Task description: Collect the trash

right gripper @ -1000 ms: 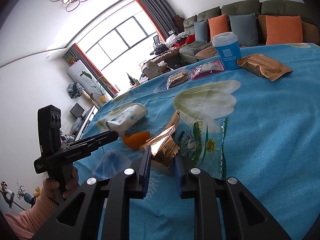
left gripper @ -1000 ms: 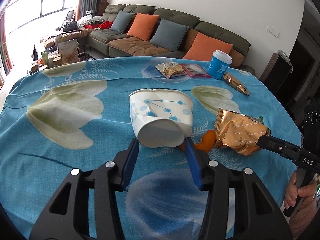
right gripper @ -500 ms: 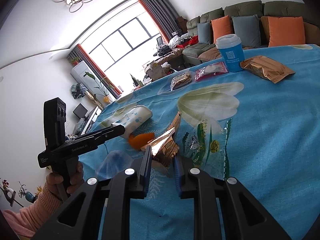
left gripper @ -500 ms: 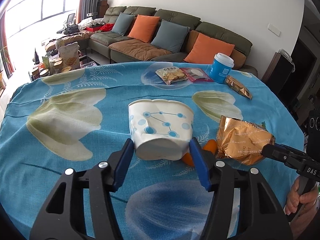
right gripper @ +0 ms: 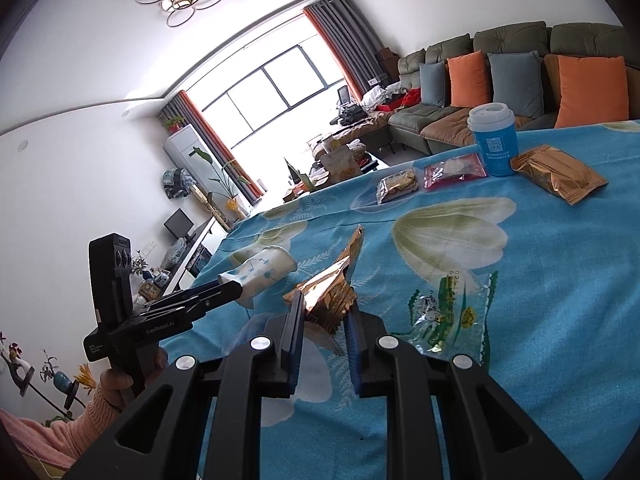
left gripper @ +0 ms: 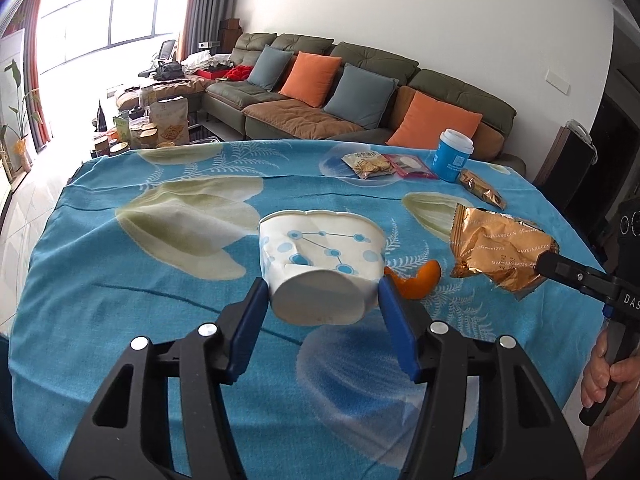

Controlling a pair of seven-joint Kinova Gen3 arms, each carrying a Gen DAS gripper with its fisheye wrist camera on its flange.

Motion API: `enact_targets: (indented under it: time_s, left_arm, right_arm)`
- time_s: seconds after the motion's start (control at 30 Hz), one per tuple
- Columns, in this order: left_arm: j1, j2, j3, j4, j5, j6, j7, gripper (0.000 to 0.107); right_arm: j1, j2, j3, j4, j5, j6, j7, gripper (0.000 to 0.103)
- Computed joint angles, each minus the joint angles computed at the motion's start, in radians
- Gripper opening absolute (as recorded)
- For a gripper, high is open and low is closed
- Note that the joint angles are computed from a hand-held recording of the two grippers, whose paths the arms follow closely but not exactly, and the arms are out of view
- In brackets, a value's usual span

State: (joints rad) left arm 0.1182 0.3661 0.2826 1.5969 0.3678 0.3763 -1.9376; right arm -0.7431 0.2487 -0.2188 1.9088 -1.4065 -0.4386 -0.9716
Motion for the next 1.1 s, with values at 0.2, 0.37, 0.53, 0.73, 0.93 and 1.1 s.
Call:
enact_targets:
  time_s: [0.2,0.37,0.53,0.73,0.93,1.1]
  left_arm:
    - [-0.087,-0.105,0.036,0.14,0.079,-0.075,-0.06,0.056]
    - [-0.157,-0.192,0.044,0.24,0.196,-0.099,-0.156,0.056]
    - [-0.201,-0.279,0.011,0.329,0.355,-0.092,-0.29,0.053]
    - [-0.186,-0.35,-0.079,0.396,0.472,-0.072,-0.396,0.053]
    - [-0.134,-0.396,-0.171,0.435,0.492,-0.078,-0.417,0.053]
    - [-0.085,-0.431,-0.243,0.463,0.489,-0.092,-0.409,0.053]
  right_arm:
    - [-0.008,0.034,0.006,-0.058,0.052,0.059,0.005,0.018]
    - [-0.034,0.079,0.043,-0.119,0.121,0.138,-0.022,0.018]
    - [-0.062,0.126,0.092,-0.188,0.171,0.231,-0.044,0.018]
    - [-0.161,0.171,0.231,-0.268,0.156,0.348,-0.03,0.018]
    - [-0.244,0.197,0.349,-0.314,0.188,0.429,-0.081,0.018]
    - [-0.252,0.216,0.37,-0.347,0.25,0.469,-0.141,0.018]
